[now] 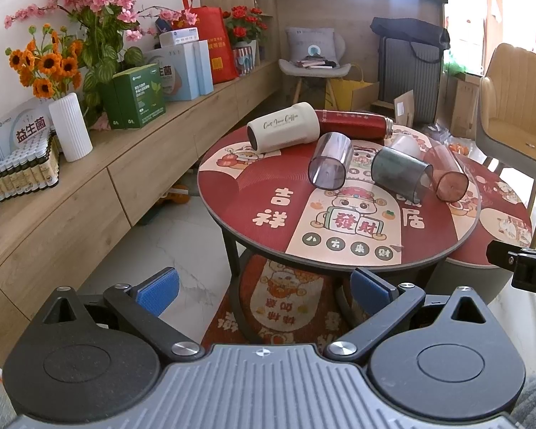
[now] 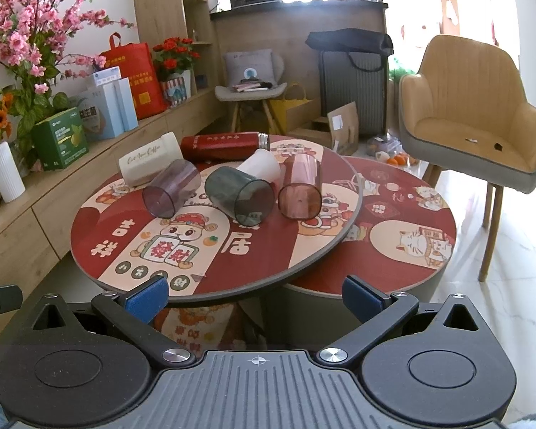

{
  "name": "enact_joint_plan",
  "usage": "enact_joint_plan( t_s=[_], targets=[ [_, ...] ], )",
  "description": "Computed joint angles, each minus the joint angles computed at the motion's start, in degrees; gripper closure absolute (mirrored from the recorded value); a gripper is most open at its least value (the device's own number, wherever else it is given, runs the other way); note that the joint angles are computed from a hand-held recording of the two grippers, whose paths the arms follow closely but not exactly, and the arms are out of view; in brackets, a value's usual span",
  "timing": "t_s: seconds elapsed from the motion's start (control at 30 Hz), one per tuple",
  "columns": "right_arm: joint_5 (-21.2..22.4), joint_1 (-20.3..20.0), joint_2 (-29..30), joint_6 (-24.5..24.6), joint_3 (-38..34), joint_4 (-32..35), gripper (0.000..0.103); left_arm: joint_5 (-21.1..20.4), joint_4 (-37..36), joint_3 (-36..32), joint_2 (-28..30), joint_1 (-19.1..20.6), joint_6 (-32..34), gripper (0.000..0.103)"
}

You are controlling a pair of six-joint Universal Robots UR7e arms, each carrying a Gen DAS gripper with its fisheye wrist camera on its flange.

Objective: Flip cup upright

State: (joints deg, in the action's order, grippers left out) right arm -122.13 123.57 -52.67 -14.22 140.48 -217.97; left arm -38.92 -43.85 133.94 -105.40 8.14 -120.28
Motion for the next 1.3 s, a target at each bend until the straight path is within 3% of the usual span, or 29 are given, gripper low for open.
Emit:
enact_joint_plan(
  t_s=[0.43,0.8,1.13,1.3],
  targets=[
    [-1.0,0.1,0.2,0.8,-0.9,2.5,0.0,0.4,-3.3,1.1,-2.1,1.9,3.2,0.0],
    [-0.8,-1.3,2.4,1.1,-2.7,5.4,0.0,3.2,-9.2,2.5,-4.0,7.5,8.7,0.0],
    [0.0,-3.7,5.9,0.0,-6.1,7.5,0.0,8.6,-17.3,2.8,-4.8,18.0,16.3,0.0],
    [-0.1,-4.0,8.6,-2.0,-10.3,9.6,0.0,14.3,-22.6,2.2,-4.7,24.3,22.3,0.0]
  ],
)
